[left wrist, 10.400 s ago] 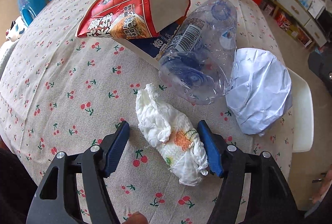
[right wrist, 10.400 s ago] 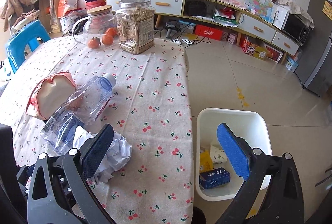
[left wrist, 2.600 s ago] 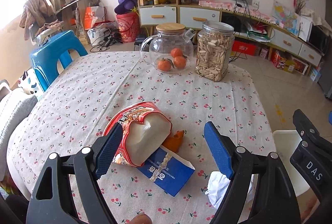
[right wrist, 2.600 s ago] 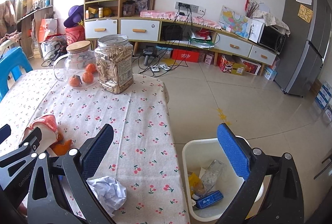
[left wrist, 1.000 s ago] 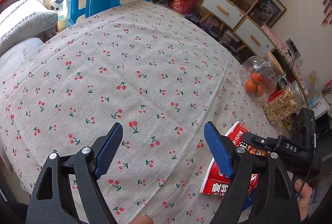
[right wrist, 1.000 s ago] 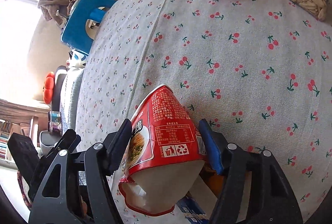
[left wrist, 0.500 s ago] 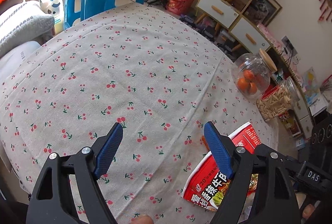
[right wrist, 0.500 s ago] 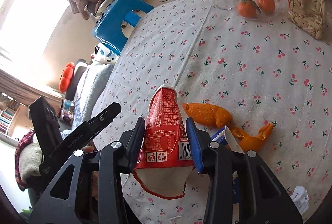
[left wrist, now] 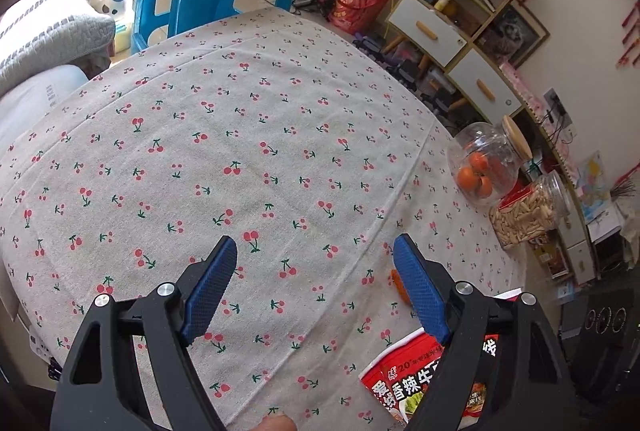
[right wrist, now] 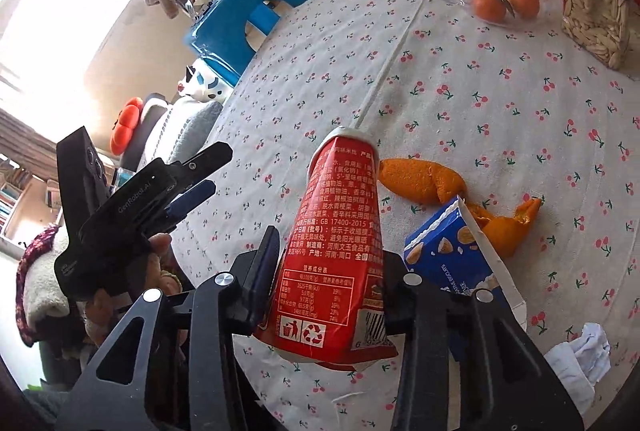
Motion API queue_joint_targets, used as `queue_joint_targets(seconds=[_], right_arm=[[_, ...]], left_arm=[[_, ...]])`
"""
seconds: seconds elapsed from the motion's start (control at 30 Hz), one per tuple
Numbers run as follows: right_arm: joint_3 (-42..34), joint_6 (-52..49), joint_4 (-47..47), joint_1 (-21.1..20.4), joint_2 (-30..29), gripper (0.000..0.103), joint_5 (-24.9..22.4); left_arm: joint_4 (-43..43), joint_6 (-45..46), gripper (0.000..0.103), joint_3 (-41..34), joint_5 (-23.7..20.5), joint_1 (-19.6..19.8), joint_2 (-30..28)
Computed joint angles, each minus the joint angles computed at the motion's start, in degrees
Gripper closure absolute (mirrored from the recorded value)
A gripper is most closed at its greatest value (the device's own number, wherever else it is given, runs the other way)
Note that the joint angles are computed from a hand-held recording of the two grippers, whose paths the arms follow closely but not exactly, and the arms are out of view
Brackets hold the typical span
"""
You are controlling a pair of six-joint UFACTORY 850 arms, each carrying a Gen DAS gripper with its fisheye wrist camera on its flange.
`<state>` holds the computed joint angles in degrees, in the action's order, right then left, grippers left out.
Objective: Collect trash
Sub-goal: 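Lift the noodle cup with the right tool while the left tool grasps the blue carton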
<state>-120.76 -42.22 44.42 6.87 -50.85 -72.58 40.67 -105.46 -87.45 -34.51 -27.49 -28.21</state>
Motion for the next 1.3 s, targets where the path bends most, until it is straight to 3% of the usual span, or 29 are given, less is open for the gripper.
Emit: queue_joint_targets(seconds=[0.27,0.5,0.7,1.0,1.07,1.13,1.2,1.23,1.3], right_arm=[[4.3,-2.5,2.2,-4.3,5.3,0.071,6.8],[8.8,-7.3,8.0,-9.7,9.2,0.071,14.5],[10.2,-8.7,10.9,-12.5,9.1,0.071,19.0],[10.7,-9.3,12.2,-14.2,8.6,0.071,21.0],[11.7,-10.2,12.5,-14.3,9.2,0.071,21.6],[12.2,-10.8,12.7,-14.6,9.5,0.071,21.4],[12.4,-11.0,12.7,-14.6,9.6,0.071,21.3],[12.4,-11.1,12.7,-14.7,9.6,0.071,21.2],[13.0,-11.6,13.0,-14.9,9.9,0.071,21.2]], left_arm=[[-5.4,8.3,0.025,-6.4,-0.8,-1.4,-4.6],[-20.0,24.1,0.025,-16.6,-0.9,-2.6,-12.3],[-23.8,29.6,0.025,-31.1,-10.0,-4.8,-21.8],[-27.9,34.1,0.024,-56.1,-24.7,-6.6,-37.7],[-28.2,34.0,0.024,-57.6,-25.4,-6.6,-38.8],[-27.7,34.1,0.029,-57.4,-24.7,-6.7,-38.8],[-28.5,34.8,0.049,-53.0,-20.5,-6.6,-36.3],[-28.8,34.9,0.05,-51.3,-18.9,-6.6,-35.3],[-27.8,34.2,0.062,-48.3,-16.7,-6.7,-33.4]])
